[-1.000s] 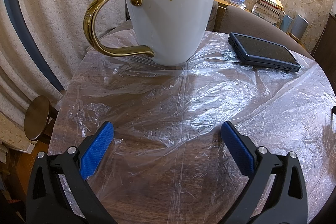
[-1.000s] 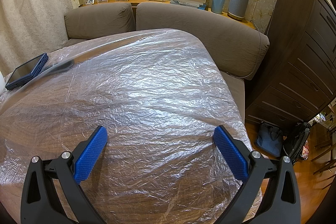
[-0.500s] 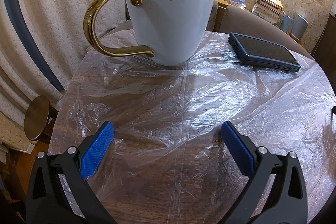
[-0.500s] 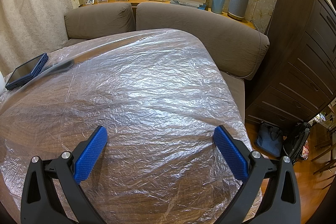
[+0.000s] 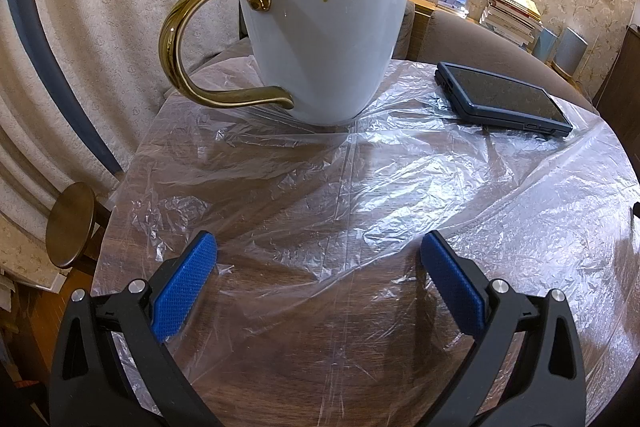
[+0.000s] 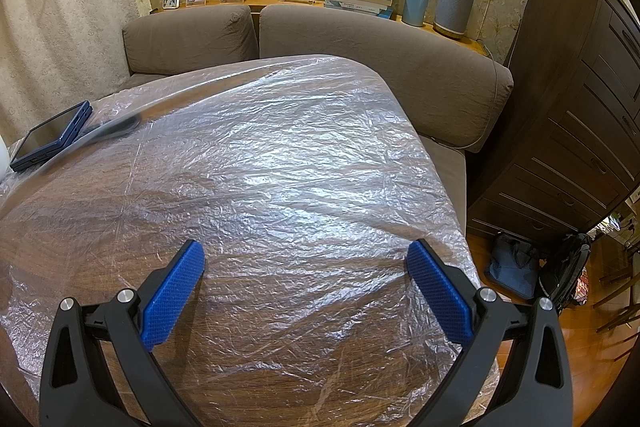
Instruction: Collect trash
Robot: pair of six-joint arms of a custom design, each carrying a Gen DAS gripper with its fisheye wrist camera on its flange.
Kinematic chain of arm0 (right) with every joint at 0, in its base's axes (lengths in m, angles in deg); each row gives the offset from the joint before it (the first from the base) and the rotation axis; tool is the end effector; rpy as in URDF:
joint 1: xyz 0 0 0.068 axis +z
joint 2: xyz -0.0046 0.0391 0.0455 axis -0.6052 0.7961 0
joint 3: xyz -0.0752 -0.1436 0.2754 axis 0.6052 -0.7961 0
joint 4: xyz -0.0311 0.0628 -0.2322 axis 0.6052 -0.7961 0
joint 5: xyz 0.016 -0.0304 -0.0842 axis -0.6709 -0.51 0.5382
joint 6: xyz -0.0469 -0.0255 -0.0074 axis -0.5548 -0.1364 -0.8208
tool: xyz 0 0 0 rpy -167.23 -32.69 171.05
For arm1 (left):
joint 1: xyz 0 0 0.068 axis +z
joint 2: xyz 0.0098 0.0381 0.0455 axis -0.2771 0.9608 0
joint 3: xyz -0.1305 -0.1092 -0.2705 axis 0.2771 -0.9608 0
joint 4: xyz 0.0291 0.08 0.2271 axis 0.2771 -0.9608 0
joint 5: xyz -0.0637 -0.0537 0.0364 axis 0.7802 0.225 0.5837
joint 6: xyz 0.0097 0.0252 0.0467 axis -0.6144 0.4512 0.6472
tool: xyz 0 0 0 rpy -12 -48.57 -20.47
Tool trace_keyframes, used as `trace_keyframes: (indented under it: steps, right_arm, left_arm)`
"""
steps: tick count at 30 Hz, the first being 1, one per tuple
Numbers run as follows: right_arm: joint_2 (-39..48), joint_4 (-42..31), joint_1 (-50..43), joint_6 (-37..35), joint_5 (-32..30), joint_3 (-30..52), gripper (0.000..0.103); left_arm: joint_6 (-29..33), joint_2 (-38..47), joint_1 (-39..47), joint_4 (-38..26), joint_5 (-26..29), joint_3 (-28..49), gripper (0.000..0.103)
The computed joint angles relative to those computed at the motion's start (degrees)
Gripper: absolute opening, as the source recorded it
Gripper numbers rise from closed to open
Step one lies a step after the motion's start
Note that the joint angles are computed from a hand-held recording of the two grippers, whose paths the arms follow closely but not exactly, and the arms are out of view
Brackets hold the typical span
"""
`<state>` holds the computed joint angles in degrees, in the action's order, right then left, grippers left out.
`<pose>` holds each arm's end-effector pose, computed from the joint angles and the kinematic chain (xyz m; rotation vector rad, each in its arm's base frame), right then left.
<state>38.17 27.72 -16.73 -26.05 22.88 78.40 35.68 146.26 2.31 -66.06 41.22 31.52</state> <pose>0.2813 0.0988 0.1631 -0.1062 2.5018 0.0224 0.2353 0.0756 0.1945 -0.2441 2.5188 0.0805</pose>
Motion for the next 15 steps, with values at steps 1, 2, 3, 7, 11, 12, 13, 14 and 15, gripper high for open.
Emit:
trace_keyframes:
  steps: [1,2,3,7,11,12,13,14,15]
  right_arm:
    - [-0.13,0.06,-0.06,-0.05,-0.05,-0.18,0.099]
    - [-0.15,0.09,-0.08,-0.05,-0.07,-0.22,0.099]
    - [-0.04,0.10,-0.11,-0.03,-0.11,-0.11,0.099]
    - [-0.11,0.26,-0.29,-0.24,-0.27,-0.28,0.099]
    - [-0.35,0.31,-0.34,-0.68,-0.50,-0.53,0.099]
    - [-0.37,0.33,-0.40,-0.74,-0.52,-0.57,0.099]
    - [-0.40,0.38,-0.49,-0.80,-0.59,-0.62,0.099]
    - [-0.39,0.35,-0.49,-0.81,-0.56,-0.58,0.099]
    - [-0.39,0.37,-0.49,-0.82,-0.54,-0.62,0.099]
  left_arm:
    - [-0.07,-0.06,-0.01,0.05,-0.01,-0.11,0.102]
    - [0.23,0.05,0.35,0.21,0.21,-0.20,0.102]
    - [0.29,-0.05,0.35,0.26,0.25,-0.35,0.102]
    - [0.60,0.05,0.74,0.33,0.48,-0.35,0.102]
    - [0.92,-0.13,0.97,0.14,0.76,-0.36,0.102]
    - [0.95,-0.11,0.85,0.10,0.73,-0.29,0.102]
    - [0.93,-0.20,0.76,0.09,0.66,-0.35,0.102]
    - [0.96,-0.28,0.80,0.08,0.70,-0.42,0.102]
    - [0.99,-0.36,0.81,0.06,0.76,-0.49,0.102]
